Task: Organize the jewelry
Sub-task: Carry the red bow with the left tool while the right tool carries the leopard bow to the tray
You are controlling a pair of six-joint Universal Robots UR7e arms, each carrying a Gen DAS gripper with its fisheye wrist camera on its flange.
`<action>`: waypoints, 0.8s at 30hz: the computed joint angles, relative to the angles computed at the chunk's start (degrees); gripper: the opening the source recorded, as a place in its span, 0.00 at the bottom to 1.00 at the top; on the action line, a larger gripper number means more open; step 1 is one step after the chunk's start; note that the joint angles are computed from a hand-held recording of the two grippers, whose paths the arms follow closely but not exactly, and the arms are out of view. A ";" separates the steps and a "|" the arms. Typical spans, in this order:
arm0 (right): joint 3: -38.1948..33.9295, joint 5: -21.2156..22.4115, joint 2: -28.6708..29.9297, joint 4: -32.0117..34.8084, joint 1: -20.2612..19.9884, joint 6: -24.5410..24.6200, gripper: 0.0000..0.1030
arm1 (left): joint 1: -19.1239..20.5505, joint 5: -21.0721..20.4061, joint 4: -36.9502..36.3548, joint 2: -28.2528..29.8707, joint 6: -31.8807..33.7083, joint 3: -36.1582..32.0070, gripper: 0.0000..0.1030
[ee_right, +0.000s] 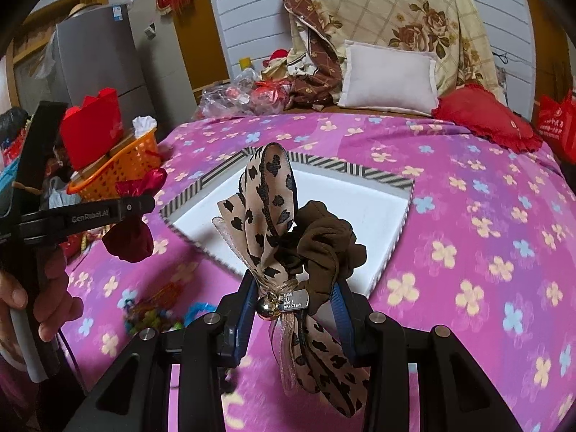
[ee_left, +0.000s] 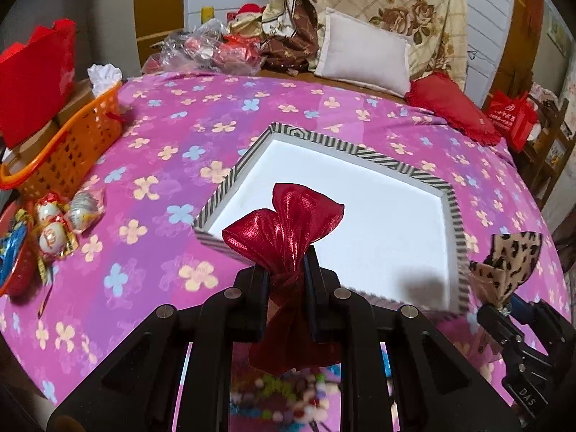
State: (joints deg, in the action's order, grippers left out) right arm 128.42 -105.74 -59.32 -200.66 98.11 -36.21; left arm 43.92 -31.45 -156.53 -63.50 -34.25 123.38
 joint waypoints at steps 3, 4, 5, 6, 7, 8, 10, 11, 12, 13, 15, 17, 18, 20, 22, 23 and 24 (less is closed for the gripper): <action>-2.98 -0.42 1.27 1.92 0.10 -0.11 0.37 | 2.12 0.61 -0.21 2.06 1.77 -2.87 0.15; -4.21 -0.73 1.84 2.98 0.08 -0.15 0.37 | 2.96 0.82 -0.20 2.89 2.26 -4.08 0.15; -5.25 -1.15 2.42 3.76 0.06 -0.13 0.37 | 3.50 0.90 -0.22 3.40 2.44 -4.77 0.15; -6.57 -1.82 3.20 4.74 -0.01 -0.03 0.37 | 4.30 0.94 -0.21 4.05 2.75 -5.76 0.15; -7.59 -2.31 3.82 5.56 -0.14 0.15 0.37 | 5.12 0.94 0.02 4.69 3.06 -6.76 0.15; -8.75 -2.65 4.52 6.56 -0.36 0.50 0.37 | 5.70 1.00 0.30 5.24 3.28 -7.52 0.15; -10.38 -3.12 5.54 7.82 -0.76 0.72 0.37 | 7.02 1.26 1.43 6.37 3.42 -9.24 0.15; -11.35 -3.67 6.30 8.38 -0.91 0.65 0.37 | 7.69 1.36 2.12 7.01 3.55 -10.17 0.15; -11.94 -4.07 6.80 8.69 -1.03 0.51 0.37 | 8.14 1.31 2.49 7.46 3.71 -10.81 0.15; -12.43 -4.33 7.24 8.99 -1.17 0.40 0.37 | 8.57 1.16 2.67 7.78 3.99 -11.28 0.15; -13.70 -5.19 8.32 9.95 -1.28 0.32 0.37 | 9.48 1.00 3.38 8.62 4.09 -12.35 0.15; -14.66 -6.16 9.16 10.94 -1.48 0.25 0.37 | 10.21 0.82 3.87 9.29 4.11 -13.14 0.16; -15.00 -6.49 9.45 11.37 -1.54 0.42 0.37 | 10.45 0.73 4.01 9.57 4.10 -13.39 0.16; -15.38 -6.83 9.84 11.72 -1.66 0.54 0.37 | 10.90 0.66 4.06 10.25 4.39 -13.95 0.16; -15.61 -7.26 10.13 11.94 -1.65 0.55 0.37 | 11.41 0.62 4.28 10.88 4.74 -14.53 0.16; -15.76 -7.38 10.22 12.18 -1.64 0.61 0.37 | 11.57 0.54 4.60 11.04 4.60 -14.72 0.16; -15.78 -7.47 10.22 12.43 -1.65 0.60 0.37 | 11.78 0.35 5.41 11.15 4.01 -14.94 0.16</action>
State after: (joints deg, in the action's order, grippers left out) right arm 112.64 -113.21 -49.10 -188.23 96.46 -35.61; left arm 55.70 -31.09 -151.12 -52.34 -30.23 108.45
